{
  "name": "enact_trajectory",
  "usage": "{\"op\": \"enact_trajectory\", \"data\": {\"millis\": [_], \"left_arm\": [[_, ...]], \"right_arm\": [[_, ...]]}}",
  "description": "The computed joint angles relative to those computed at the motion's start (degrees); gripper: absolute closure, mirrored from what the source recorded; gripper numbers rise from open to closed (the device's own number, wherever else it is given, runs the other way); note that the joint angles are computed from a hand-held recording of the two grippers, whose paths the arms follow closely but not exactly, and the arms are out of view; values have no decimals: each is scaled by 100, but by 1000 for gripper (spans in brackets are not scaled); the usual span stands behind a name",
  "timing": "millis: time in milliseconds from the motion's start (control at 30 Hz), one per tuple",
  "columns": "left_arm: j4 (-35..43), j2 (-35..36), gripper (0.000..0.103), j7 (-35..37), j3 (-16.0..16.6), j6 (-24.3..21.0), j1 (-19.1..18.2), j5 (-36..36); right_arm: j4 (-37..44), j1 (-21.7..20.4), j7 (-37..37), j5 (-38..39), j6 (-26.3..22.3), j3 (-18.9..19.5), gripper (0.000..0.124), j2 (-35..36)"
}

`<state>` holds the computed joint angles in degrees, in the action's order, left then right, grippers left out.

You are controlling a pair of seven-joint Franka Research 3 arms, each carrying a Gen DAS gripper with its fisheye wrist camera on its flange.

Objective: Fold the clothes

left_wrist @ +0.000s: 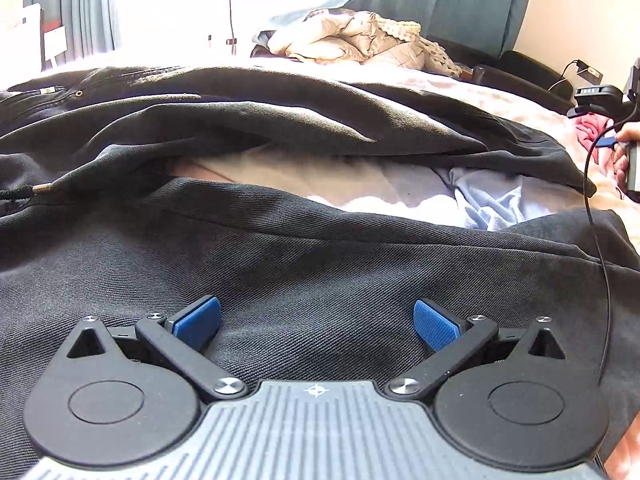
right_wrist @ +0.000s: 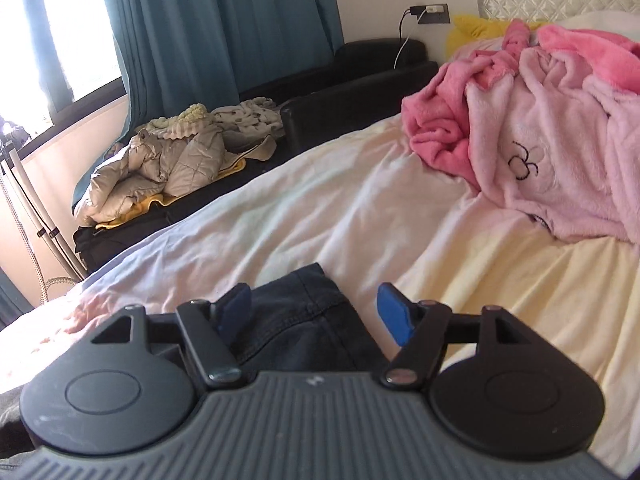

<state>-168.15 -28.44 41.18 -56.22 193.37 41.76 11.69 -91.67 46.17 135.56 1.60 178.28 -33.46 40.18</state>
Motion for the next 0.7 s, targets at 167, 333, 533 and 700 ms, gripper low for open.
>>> {"op": "enact_trajectory", "data": {"millis": [167,333,533,700], "left_arm": [[-28,-70,0,-76,39,-59,-100,-17],[-37,-84,0,-153,105,-93,-162,71],[45,-12,0,-175,-168,-15,146,104],[54,28,0,-98,-463,154,476,20]], "right_arm": [[-910,-1267,-483,738,359,2067,52,-803],[-905,-1720,-772,1353,469,2838,46,-756],[-46,-1696,-771,1714,454,2781,45,-21],[360,-974,-668,1943,799,1914,67,461]]}}
